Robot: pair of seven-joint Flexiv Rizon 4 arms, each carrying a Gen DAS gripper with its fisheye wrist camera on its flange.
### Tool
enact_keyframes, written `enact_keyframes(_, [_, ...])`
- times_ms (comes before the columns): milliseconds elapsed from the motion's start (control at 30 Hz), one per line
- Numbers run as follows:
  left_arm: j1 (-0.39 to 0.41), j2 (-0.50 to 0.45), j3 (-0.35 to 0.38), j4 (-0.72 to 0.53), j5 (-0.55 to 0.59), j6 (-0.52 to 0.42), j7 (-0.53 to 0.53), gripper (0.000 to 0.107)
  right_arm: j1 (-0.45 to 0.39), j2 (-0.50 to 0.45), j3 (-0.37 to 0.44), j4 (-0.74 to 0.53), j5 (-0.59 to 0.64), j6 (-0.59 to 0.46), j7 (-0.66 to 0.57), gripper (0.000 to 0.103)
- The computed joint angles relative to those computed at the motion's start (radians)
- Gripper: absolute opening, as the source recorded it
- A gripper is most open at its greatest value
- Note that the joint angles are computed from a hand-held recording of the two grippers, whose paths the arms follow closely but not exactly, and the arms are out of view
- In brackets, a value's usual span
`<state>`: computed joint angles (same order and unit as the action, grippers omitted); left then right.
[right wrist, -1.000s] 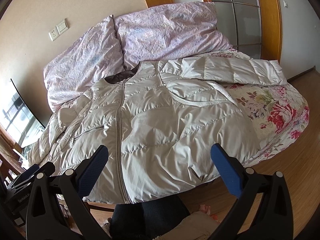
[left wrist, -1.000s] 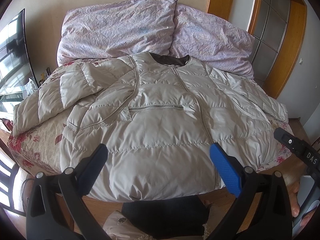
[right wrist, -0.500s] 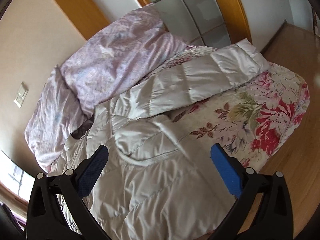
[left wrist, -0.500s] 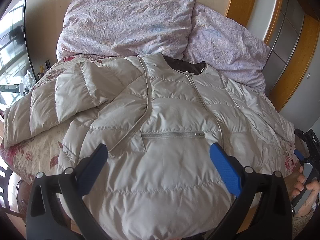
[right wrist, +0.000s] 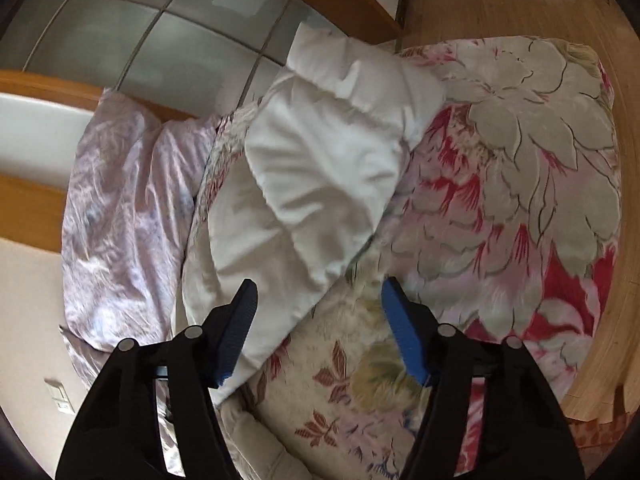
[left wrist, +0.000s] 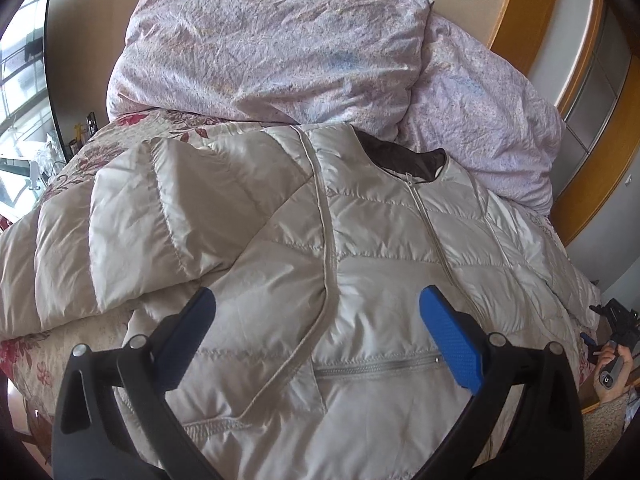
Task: Fold large clothes
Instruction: 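Reach the right gripper to the jacket sleeve cuff and close on it, then lift the sleeve with the right gripper and lay it across the jacket body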
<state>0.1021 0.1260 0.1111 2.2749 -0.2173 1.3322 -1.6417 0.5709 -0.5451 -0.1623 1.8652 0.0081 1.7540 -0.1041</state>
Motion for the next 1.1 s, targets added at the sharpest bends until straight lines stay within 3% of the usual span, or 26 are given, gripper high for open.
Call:
enact_keyframes(67, [-0.024,-0.020,0.015,0.011,-0.094,0.033,0.051,0.101,0.052,-0.006,-0.080,0.012,0.022,0.012,0.019,0.065])
enact_keyframes(267, [-0.034,-0.066,0.013,0.022,-0.210,0.096,0.125,0.101,0.031,-0.053,-0.081,-0.011,0.101,0.087,0.023,0.051])
enact_keyframes(533, [-0.044,-0.083,0.003,0.032,-0.310,0.123,0.197,0.101,0.079,-0.083,-0.163,-0.047,0.145,0.054,0.019,0.043])
enact_keyframes(633, [-0.042,-0.086,0.002,0.034,-0.326,0.118,0.208,0.101,0.115,-0.083,-0.218,-0.051,0.123,-0.005,0.031,0.029])
enact_keyframes(733, [-0.049,-0.085,0.001,0.044,-0.380,0.129,0.249,0.101,0.153,-0.063,-0.278,-0.051,0.043,-0.103,0.050,0.018])
enact_keyframes(867, [-0.082,-0.082,-0.002,0.078,-0.502,0.223,0.326,0.101,0.339,-0.038,-0.525,-0.051,-0.139,-0.250,0.087,0.011])
enact_keyframes(967, [-0.078,-0.075,0.007,0.084,-0.506,0.224,0.322,0.101,0.443,-0.037,-0.662,-0.083,-0.280,-0.279,0.088,0.011])
enact_keyframes(1100, [-0.127,-0.067,0.015,0.090,-0.710,0.230,0.443,0.101,0.516,-0.057,-0.749,-0.182,-0.446,-0.257,0.055,0.011])
